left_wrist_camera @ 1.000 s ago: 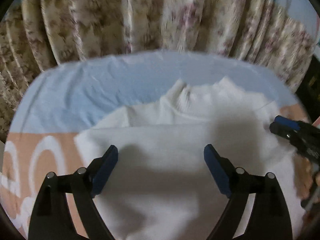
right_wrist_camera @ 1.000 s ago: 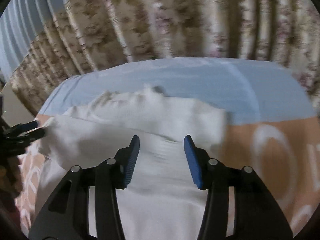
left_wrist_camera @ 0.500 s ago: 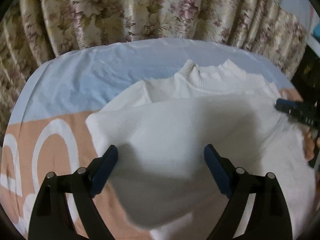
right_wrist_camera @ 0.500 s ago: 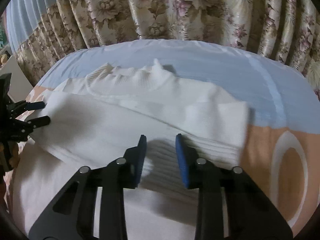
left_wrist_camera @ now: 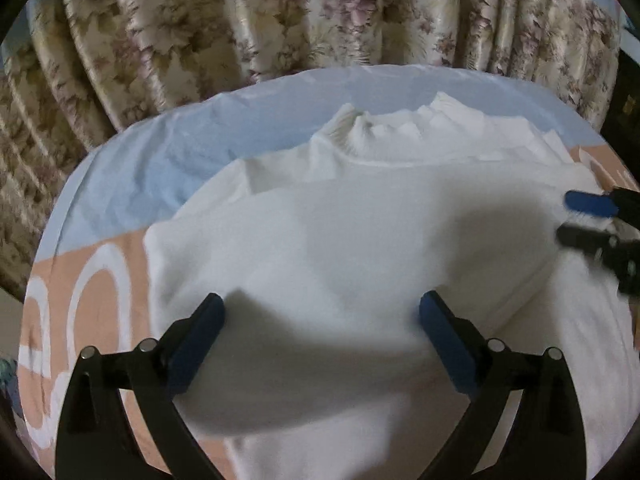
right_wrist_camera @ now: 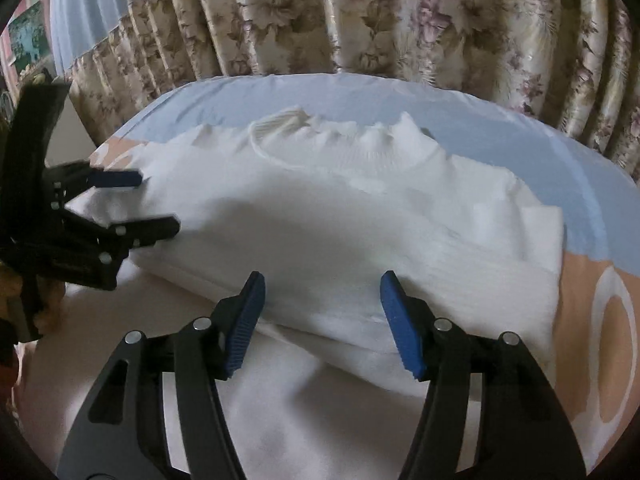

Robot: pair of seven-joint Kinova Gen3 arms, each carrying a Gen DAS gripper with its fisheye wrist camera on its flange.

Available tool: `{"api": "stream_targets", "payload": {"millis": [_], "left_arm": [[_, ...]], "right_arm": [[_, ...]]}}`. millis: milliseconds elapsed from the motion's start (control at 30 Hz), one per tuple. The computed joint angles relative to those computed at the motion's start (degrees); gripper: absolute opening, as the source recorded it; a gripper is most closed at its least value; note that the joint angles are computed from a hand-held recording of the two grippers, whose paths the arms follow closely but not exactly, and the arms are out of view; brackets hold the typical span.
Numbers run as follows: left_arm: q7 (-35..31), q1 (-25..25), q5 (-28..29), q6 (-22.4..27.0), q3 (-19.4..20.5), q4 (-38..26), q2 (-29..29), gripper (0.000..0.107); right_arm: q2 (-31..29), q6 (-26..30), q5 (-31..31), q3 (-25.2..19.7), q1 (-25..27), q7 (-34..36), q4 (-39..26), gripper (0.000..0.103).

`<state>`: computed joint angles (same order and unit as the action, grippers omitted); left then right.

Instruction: Fold small clothes

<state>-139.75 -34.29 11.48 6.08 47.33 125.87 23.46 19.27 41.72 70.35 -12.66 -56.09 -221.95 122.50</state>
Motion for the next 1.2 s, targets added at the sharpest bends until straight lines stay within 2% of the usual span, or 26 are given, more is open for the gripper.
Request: {"api": "stream_targets", "payload": {"millis": [67, 133, 200, 267, 300, 333, 367, 433, 500, 533, 633, 700, 800, 867, 900, 1033, 1100, 1200], "left_arm": [[-0.4, -2.4, 0.4, 1.6, 0.7, -0.7, 0.8, 0.098], [-1.8, -4.7, 1.4, 2.8, 1.4, -1.0, 1.7, 0.098], [-3.4, -5.0, 2.0, 0.8, 1.6, 0.5, 1.3, 0.099], [-3.0, -3.9, 1.4, -1.4, 1.0, 1.6, 0.5, 0.099], [-2.2, -3.8, 1.0, -1.2, 0.9, 1.5, 0.5, 0.099], [-1.4, -4.0, 0.9, -0.6, 0.9, 1.2, 0.4, 0.099], [-0.9, -4.1, 0.9, -0.1, 0.9, 1.0, 0.2, 0.099], [-0.3, -4.6, 2.3, 0.8, 1.3, 1.3, -1.5, 0.099], [-2.6, -6.5, 6.3, 1.1, 3.1, 2.3, -3.2, 0.099], [-3.5, -6.0, 8.7, 1.2, 2.6, 2.8, -4.5, 0.099], [-3.8, -0.1, 15.0, 2.5, -4.1, 4.3, -10.4, 0.099], [-6.2, 0.5, 19.6, 5.1, -5.9, 5.1, -13.3, 0.099], [-12.2, -5.8, 26.6, 10.5, -2.6, 6.2, -17.5, 0.099], [-16.0, -10.6, 31.3, 12.2, 0.3, 7.9, -21.6, 0.1], [-18.3, -11.7, 33.6, 13.0, 0.5, 8.6, -23.2, 0.101], [-27.4, -13.9, 41.9, 18.7, -3.1, 11.2, -31.6, 0.101], [-32.1, -12.9, 44.9, 22.2, -8.0, 12.8, -35.8, 0.101], [-35.5, -11.2, 45.6, 27.7, -15.9, 14.5, -40.7, 0.101]], "right_arm": [[-1.3, 2.7, -2.5, 0.2, -1.6, -0.1, 1.7, 0.059], [-2.8, 5.0, -3.7, -1.4, -2.0, -2.6, 4.8, 0.059], [-5.4, 4.0, -2.7, -2.0, -2.4, -7.1, 8.6, 0.053], [-6.6, 5.4, -2.9, -3.8, -2.2, -8.7, 10.1, 0.05], [-6.3, 7.1, -4.2, -3.6, -3.1, -8.1, 10.0, 0.051], [-6.2, 7.8, -5.0, -4.0, -3.0, -8.4, 10.0, 0.06], [-6.5, 7.6, -5.2, -4.9, -2.0, -9.7, 10.8, 0.063], [-8.1, 6.3, -4.8, -6.7, -0.8, -14.1, 13.0, 0.063], [-8.9, 8.6, -5.3, -6.9, -3.2, -15.8, 13.2, 0.063], [-9.2, 11.0, -6.1, -7.5, -4.3, -15.2, 12.3, 0.064], [-8.9, 14.2, -5.8, -8.7, -5.2, -13.7, 9.1, 0.072], [-7.7, 14.5, -5.9, -8.7, -5.2, -11.0, 6.3, 0.076], [-6.0, 15.1, -6.1, -8.4, -6.4, -10.4, 3.7, 0.083], [-5.1, 15.9, -7.4, -8.0, -7.3, -9.6, 2.0, 0.098], [-4.7, 16.8, -8.0, -7.9, -8.0, -9.4, 1.2, 0.1], [-4.6, 18.7, -11.5, -7.9, -10.4, -8.6, -1.0, 0.1], [-5.0, 20.2, -12.8, -8.1, -11.9, -9.3, -1.7, 0.1], [-5.0, 23.1, -14.8, -8.8, -14.4, -10.2, -3.1, 0.1]]}}
